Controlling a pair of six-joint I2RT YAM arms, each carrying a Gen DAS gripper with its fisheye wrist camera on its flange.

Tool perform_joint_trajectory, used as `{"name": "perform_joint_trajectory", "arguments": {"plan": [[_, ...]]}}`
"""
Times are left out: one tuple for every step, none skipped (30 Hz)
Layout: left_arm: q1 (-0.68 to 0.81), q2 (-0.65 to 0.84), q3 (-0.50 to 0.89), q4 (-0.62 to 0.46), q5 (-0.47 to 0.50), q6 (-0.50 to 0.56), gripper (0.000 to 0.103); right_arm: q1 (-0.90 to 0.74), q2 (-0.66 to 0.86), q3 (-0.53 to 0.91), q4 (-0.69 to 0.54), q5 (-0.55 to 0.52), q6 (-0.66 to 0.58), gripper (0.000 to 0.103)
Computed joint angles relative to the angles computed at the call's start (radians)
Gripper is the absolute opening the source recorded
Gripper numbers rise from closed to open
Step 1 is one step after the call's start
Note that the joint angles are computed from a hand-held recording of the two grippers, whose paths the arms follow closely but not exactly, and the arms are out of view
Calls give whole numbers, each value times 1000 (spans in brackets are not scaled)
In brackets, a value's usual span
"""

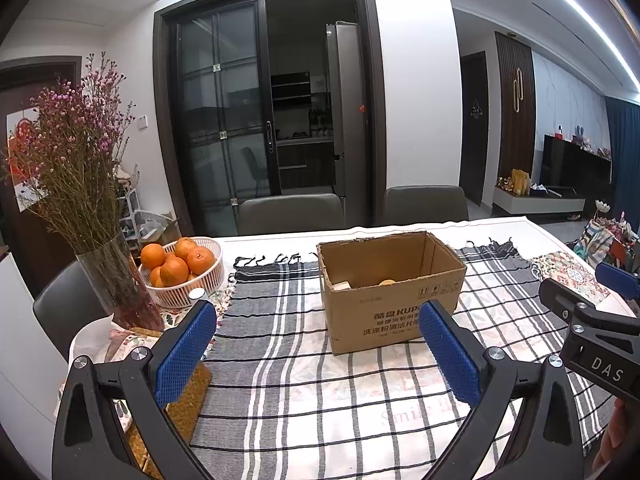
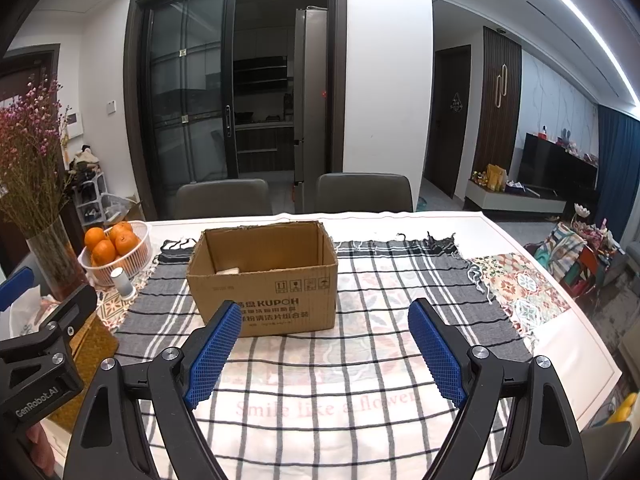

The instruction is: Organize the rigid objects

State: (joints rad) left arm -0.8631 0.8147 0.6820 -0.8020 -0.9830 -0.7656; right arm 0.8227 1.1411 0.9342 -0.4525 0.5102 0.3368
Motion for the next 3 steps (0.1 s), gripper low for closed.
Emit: {"name": "perform_joint_trajectory", "arguments": {"plan": [[0,1,1,-1,0,-1,103,0,0,0,0,2,0,86],[0,1,1,-1,0,-1,103,0,0,0,1,1,0,86],[-1,2,2,-3,1,-3,103,1,-2,0,-1,1,1,86]]}}
